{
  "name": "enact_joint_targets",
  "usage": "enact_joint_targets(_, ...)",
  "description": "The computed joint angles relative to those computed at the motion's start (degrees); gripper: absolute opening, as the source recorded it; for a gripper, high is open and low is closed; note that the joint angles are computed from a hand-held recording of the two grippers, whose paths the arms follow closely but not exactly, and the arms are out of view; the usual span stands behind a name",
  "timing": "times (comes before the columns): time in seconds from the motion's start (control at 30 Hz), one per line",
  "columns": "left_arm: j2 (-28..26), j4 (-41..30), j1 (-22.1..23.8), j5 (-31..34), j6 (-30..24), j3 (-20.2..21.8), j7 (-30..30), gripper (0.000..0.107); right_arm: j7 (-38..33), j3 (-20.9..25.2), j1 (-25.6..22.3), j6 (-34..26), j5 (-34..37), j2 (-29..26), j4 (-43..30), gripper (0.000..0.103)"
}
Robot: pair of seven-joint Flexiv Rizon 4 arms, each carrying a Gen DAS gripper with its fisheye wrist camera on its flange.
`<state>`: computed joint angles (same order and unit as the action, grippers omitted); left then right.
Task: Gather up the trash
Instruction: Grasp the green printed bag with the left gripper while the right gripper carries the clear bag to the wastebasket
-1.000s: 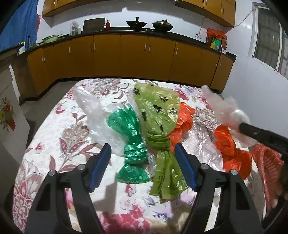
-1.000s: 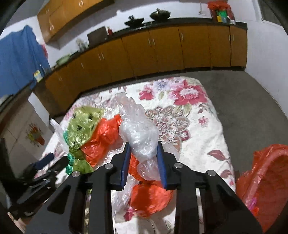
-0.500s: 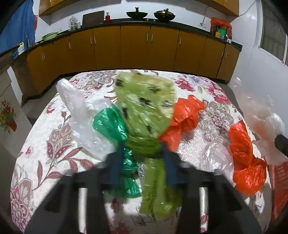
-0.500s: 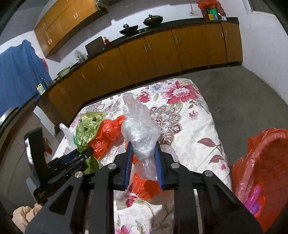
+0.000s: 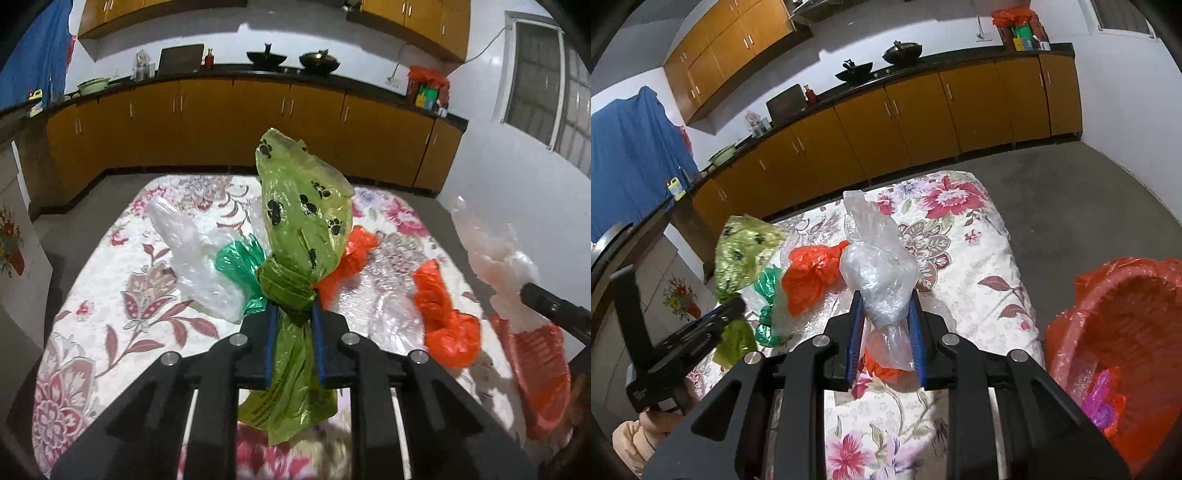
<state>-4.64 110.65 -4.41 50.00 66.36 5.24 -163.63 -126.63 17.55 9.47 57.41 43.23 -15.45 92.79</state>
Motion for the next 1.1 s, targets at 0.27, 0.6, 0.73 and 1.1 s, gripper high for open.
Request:
enact_joint_targets(0.27,4.6,1.7,-0.2,0.2,0.0,-3.0,0.7,0.018,-1.3,-1.4,-2.1,-0.2,3.7,4.1,2.7,0.024)
enact_joint_targets(0.6,3.1,-1.3,-3.2,-0.8,1.7,-6.5,3.3,0.018,-1.1,-5.4,-3.3,4.0,6.3,8.8,7.4,0.024)
enact_joint_targets(0.73,0.7,-3.3,-5.5,-2.4,3.3,-6.8,5.2,0.018,0.5,-6.8,-3.8,6.4,6.2,10.0,9.3,0.024)
enact_joint_targets(1.1,-4.5,-7.9,-11.5,-6.5,6.8,-4.5,10.0,0.018,1.0,-9.4,-5.7,9.3,8.1,12.2,11.9,0.024)
